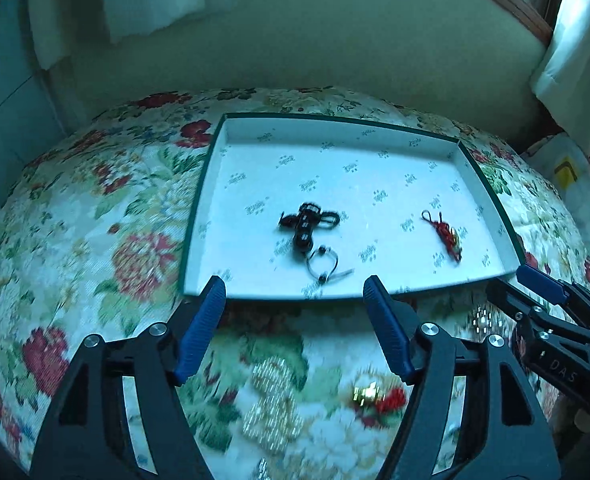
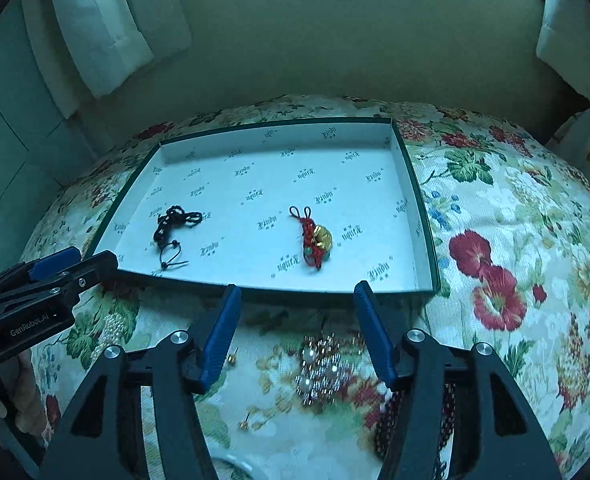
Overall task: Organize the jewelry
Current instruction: 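Move the left tool to the silver rhinestone brooch while the right tool reaches the white bangle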
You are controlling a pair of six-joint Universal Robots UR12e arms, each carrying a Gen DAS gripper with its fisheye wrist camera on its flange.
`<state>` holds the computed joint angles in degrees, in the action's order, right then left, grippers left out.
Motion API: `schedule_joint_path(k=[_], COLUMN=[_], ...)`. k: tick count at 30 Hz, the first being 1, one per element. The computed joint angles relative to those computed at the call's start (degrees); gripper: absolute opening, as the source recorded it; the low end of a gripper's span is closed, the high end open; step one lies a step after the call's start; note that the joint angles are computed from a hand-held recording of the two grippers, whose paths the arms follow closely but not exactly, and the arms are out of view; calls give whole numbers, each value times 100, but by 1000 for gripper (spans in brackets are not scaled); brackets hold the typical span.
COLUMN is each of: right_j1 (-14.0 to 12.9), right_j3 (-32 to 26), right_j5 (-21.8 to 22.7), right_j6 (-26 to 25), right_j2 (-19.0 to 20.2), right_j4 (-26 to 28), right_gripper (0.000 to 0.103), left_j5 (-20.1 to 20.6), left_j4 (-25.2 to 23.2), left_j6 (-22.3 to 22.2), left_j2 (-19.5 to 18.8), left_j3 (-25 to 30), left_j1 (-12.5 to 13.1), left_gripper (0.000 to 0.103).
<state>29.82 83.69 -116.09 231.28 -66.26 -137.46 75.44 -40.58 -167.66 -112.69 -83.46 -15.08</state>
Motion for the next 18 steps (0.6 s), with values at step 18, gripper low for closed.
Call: schedule_joint_path(k=[18], right_j1=[545], right_j3=[409], right_j5=[313], right_j6=[499], right_j2=[-207], right_j4=[243], right_gripper=[59], left_j5=[127], left_j4=[-117], left_j6=[-14], left_j2=[918], left_j3=[-1334], left_j1=[341], left_gripper=[73])
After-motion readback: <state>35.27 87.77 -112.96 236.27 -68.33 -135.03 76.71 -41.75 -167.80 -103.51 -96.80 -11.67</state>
